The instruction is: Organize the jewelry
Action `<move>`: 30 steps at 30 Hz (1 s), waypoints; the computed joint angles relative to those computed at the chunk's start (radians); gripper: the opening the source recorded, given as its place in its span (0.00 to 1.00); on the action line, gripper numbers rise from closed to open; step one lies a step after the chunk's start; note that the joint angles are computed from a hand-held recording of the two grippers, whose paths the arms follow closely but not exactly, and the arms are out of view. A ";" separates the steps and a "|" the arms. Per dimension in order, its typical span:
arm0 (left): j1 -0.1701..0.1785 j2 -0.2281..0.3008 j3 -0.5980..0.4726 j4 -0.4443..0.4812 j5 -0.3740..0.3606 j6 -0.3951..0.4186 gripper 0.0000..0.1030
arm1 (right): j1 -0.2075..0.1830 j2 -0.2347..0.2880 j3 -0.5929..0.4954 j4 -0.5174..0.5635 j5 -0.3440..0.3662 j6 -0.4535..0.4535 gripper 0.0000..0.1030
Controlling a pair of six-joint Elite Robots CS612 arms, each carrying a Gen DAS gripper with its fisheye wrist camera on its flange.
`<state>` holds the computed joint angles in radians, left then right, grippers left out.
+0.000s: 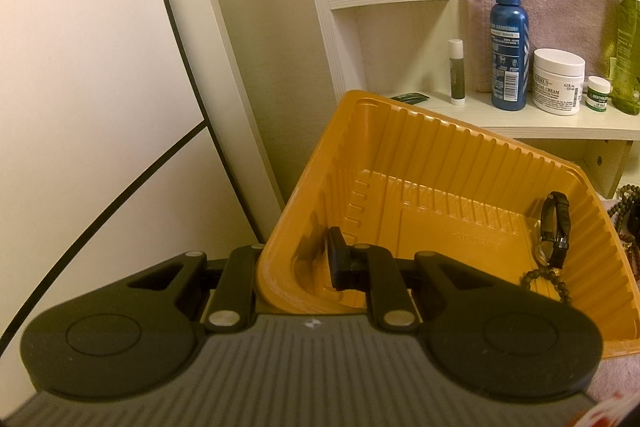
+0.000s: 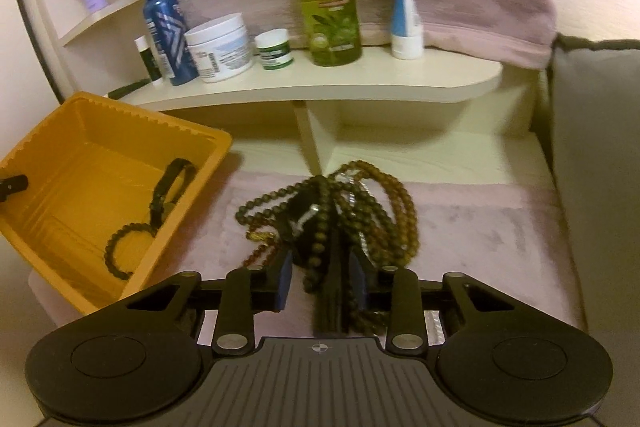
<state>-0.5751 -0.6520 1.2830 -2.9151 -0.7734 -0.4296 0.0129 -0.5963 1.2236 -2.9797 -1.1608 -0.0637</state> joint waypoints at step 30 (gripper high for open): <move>0.002 0.001 -0.003 0.009 -0.009 -0.020 0.15 | 0.034 0.037 -0.067 0.048 -0.065 -0.013 0.22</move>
<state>-0.5731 -0.6514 1.2798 -2.9060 -0.7826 -0.4493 0.0473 -0.5592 1.1567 -2.9316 -1.2263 -0.0764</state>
